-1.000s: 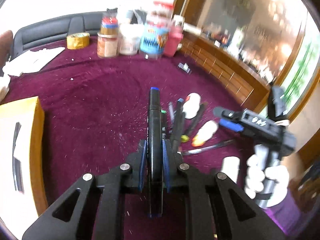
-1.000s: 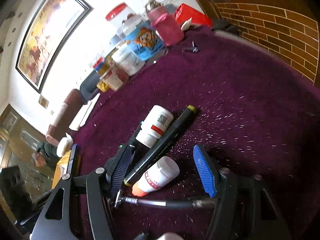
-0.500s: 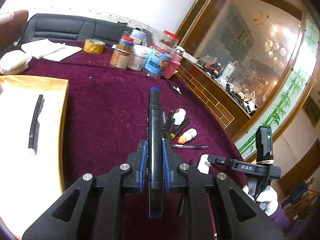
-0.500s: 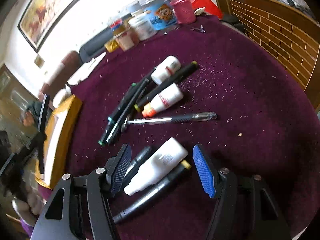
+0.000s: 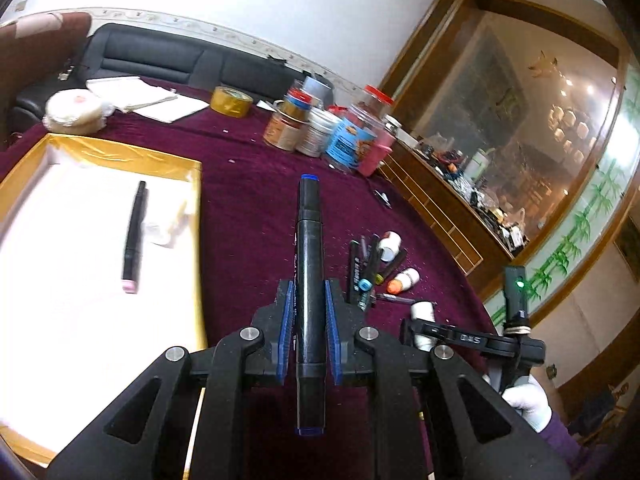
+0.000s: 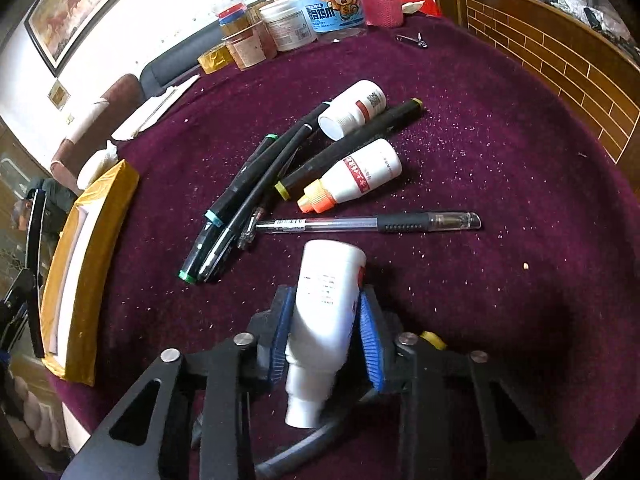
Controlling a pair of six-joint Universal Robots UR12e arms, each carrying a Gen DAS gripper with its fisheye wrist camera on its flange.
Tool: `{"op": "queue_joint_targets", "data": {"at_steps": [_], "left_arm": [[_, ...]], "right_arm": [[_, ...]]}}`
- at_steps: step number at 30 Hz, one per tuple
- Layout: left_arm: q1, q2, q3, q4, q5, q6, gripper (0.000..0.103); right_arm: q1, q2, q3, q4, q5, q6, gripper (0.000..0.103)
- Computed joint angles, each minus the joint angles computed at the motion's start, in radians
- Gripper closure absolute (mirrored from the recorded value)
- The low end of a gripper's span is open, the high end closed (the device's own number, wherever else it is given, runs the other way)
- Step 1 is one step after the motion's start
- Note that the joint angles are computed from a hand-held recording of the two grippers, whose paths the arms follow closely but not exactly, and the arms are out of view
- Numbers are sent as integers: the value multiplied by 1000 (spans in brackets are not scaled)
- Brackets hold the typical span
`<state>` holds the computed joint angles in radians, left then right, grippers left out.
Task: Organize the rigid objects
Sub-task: 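Carry the markers toward the tray with the left tool while the right tool grasps a white bottle, then lower the markers and the white bottle into the tray and open both tools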
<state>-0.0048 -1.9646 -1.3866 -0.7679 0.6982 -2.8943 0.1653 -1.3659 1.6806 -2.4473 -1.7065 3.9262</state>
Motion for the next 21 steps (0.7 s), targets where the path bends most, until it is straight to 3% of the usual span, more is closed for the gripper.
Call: {"op": "queue_joint_targets", "data": {"at_steps": [7, 15, 19, 21], "left_arm": [[43, -15, 11, 39, 10, -92, 90], [66, -53, 85, -9, 92, -127, 90], [53, -100, 173, -66, 176, -119, 90], [49, -136, 230, -125, 183, -121, 90]], "right_arm": [[3, -15, -6, -91, 25, -26, 77], [-16, 50, -93, -197, 259, -60, 77], [-15, 138, -203, -204, 411, -76, 77], [-9, 182, -262, -184, 452, -88, 77]]}}
